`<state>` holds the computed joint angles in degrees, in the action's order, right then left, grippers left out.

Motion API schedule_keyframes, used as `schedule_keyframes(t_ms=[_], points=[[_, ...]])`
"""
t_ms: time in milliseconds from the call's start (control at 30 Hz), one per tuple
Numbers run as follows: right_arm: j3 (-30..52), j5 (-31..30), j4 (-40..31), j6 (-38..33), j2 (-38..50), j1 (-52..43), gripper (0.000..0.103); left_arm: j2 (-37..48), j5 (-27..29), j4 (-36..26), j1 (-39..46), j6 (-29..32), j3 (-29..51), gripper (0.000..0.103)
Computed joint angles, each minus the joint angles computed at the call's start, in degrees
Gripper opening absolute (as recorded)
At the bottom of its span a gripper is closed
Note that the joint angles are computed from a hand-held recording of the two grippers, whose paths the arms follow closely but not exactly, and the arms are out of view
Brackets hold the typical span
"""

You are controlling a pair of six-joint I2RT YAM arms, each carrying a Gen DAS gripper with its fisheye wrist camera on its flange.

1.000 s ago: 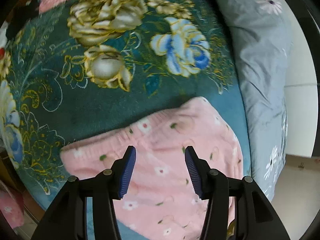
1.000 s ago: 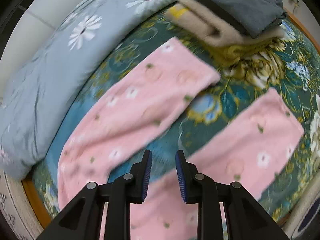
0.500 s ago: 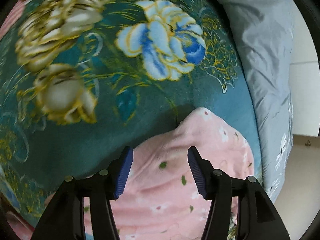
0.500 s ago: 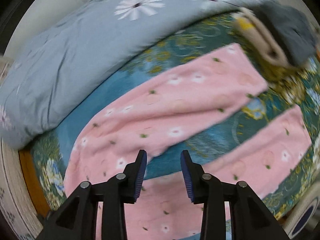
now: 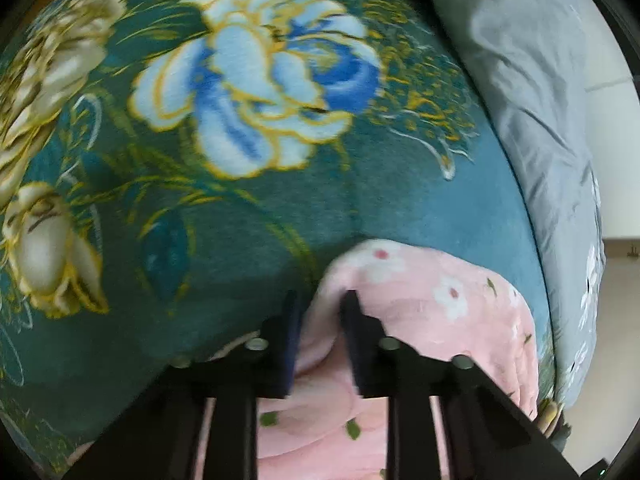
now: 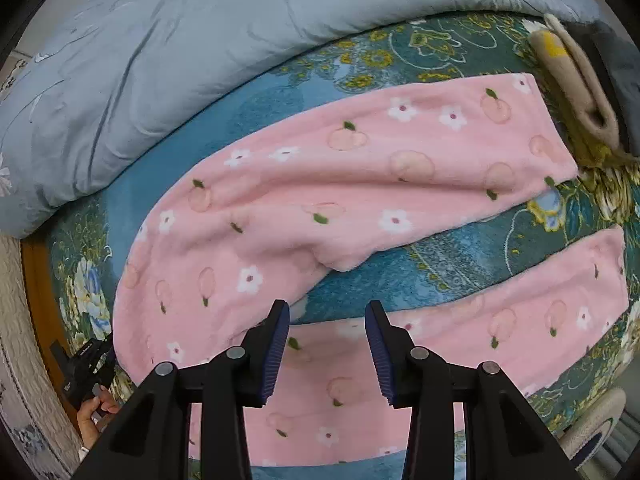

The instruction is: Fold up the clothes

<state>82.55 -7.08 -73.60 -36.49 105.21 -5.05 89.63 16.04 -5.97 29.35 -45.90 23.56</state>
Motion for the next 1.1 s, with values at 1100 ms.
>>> schedule_keyframes(t_ms=[1100], points=[[-3.6, 1.8, 2.4, -0.3, 1.0, -2.0, 0.043, -33.9, 10.6, -14.3, -3.8, -0.6, -9.5, 0.045]])
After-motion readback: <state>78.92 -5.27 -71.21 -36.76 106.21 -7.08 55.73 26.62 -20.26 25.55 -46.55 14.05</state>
